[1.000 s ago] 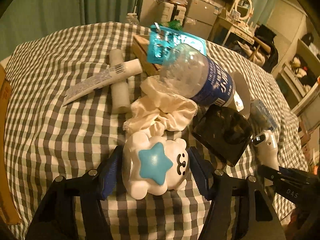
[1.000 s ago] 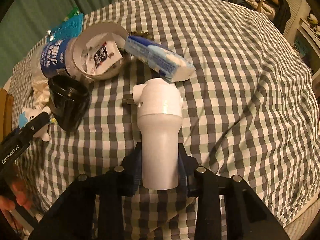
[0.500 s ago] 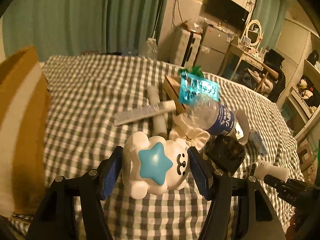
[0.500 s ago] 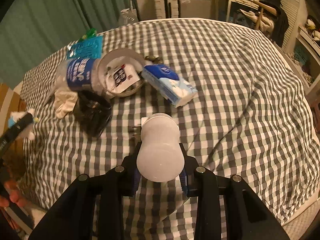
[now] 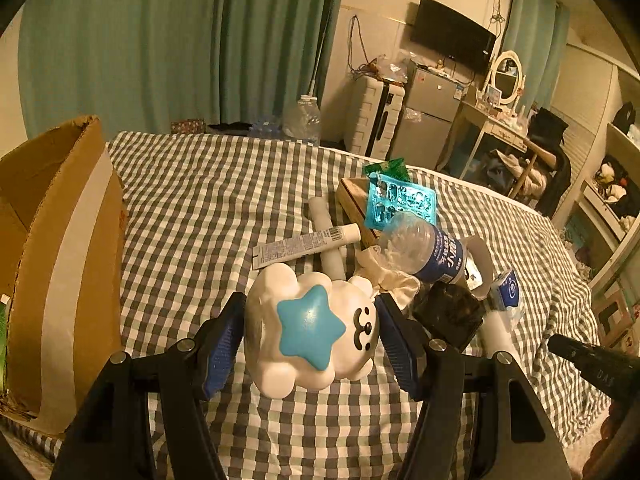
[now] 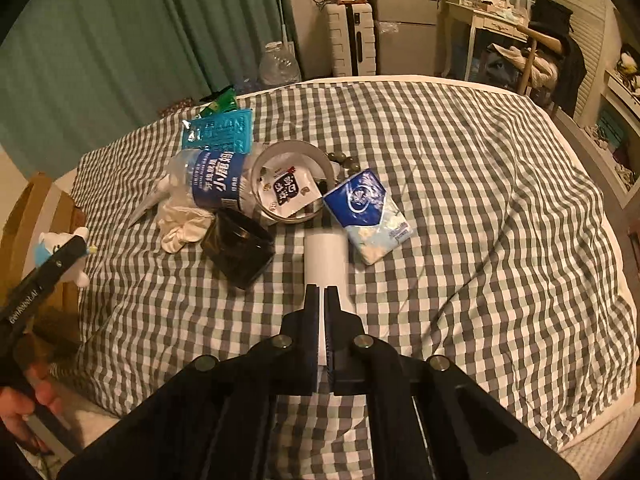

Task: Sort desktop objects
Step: 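Lift the toy and white cup and carry both to the cardboard box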

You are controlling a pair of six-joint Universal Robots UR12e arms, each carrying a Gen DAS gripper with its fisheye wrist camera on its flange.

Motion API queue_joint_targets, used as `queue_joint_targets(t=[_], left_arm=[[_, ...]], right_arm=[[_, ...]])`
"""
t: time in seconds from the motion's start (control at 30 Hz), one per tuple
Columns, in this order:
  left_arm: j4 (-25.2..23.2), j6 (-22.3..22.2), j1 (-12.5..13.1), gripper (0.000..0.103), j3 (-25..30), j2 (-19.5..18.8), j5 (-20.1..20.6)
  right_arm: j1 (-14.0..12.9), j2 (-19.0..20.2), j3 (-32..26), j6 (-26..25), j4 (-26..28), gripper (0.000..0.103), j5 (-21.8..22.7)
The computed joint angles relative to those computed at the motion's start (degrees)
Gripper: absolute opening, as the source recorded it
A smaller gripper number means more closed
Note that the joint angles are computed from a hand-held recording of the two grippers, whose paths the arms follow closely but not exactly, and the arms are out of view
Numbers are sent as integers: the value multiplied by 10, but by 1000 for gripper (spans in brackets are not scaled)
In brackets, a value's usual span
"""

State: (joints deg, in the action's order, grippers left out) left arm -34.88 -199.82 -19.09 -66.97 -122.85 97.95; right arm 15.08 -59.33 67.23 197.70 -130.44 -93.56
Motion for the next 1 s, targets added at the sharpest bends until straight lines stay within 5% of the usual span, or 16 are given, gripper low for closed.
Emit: queue_joint_targets(t=[0.03, 0.1, 0.17, 0.2, 0.33, 0.47, 0.5, 0.53, 0.57, 1.0], left_arm=[[0, -1, 1, 67, -1, 0, -4], [-2, -5, 3, 67, -3, 0, -7], [-4, -8, 4, 67, -4, 0, -13], [-4, -9, 5, 67, -4, 0, -16], [-5, -5, 6, 67, -4, -2, -24], [-8, -3, 7, 67, -4, -4, -32], [-9, -4, 8, 67, -4, -5, -33], [-10, -5, 9, 67, -4, -5, -35], [-10, -6, 9, 67, -5, -5, -36], [72, -36, 29, 67, -31, 42, -33]], right_arm=[[0, 1, -1, 2, 6, 3, -2], [-3, 5, -6, 12, 25, 22, 9], [-10, 7, -3, 21, 19, 65, 35], [-13, 4, 4, 21, 12, 68, 47], [-8, 26, -27, 4, 41, 68, 24], [-17, 57, -65, 6, 105, 68, 72], [-17, 65, -74, 4, 124, 65, 79], [-17, 71, -84, 6, 146, 48, 80], [-17, 71, -83, 9, 146, 49, 81], [-8, 10, -35, 18, -2, 48, 154]])
